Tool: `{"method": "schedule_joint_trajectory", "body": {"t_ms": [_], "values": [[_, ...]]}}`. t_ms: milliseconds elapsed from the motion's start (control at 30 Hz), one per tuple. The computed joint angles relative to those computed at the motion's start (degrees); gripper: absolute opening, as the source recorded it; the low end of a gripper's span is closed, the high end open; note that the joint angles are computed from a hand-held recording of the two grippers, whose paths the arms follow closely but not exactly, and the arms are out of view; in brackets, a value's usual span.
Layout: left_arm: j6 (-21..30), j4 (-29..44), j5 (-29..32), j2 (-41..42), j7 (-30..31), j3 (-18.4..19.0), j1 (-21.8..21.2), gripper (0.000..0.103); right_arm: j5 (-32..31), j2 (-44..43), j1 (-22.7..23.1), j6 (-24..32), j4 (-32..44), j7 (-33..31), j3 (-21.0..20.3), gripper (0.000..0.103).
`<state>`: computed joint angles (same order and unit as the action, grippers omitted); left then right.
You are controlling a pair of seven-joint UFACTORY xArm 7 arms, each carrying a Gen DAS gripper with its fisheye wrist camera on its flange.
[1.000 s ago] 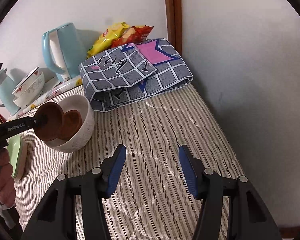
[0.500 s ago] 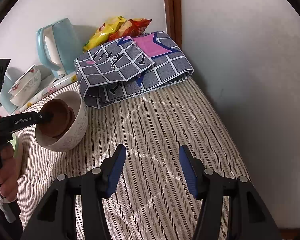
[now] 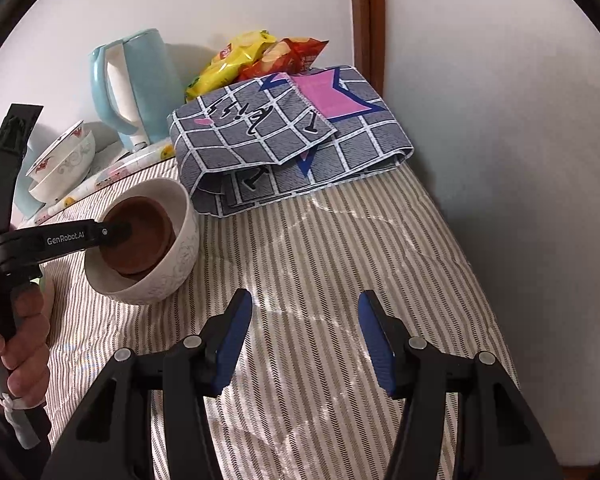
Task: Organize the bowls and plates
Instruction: 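Lower the left gripper's brown bowl into the white bowl and open it, then grasp the white bowl rim with both grippers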
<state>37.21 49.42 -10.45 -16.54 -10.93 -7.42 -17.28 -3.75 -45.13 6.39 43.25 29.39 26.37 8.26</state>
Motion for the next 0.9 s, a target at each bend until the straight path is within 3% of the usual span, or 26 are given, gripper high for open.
{"method": "schedule_joint_trajectory", "body": {"t_ms": [133, 533, 900], "values": [[1.75, 0.55, 1.35, -0.18, 0.54, -0.47, 0.0, 0.019, -0.06, 0.96, 0.39, -0.44, 0.6, -0.01, 0.38, 0.055], [2.35, -0.85, 3.55, -5.1, -0.68, -0.48, 1.05, 0.02, 0.14, 3.59, 2.03, -2.71, 3.55, -0.59, 0.95, 0.055], [4.5, -0.67, 5.41, -4.58, -2.22, 0.44, 3.09, 0.02, 1.65, 13.89, 3.67, -7.23, 10.19, -3.79, 0.38, 0.054]]}}
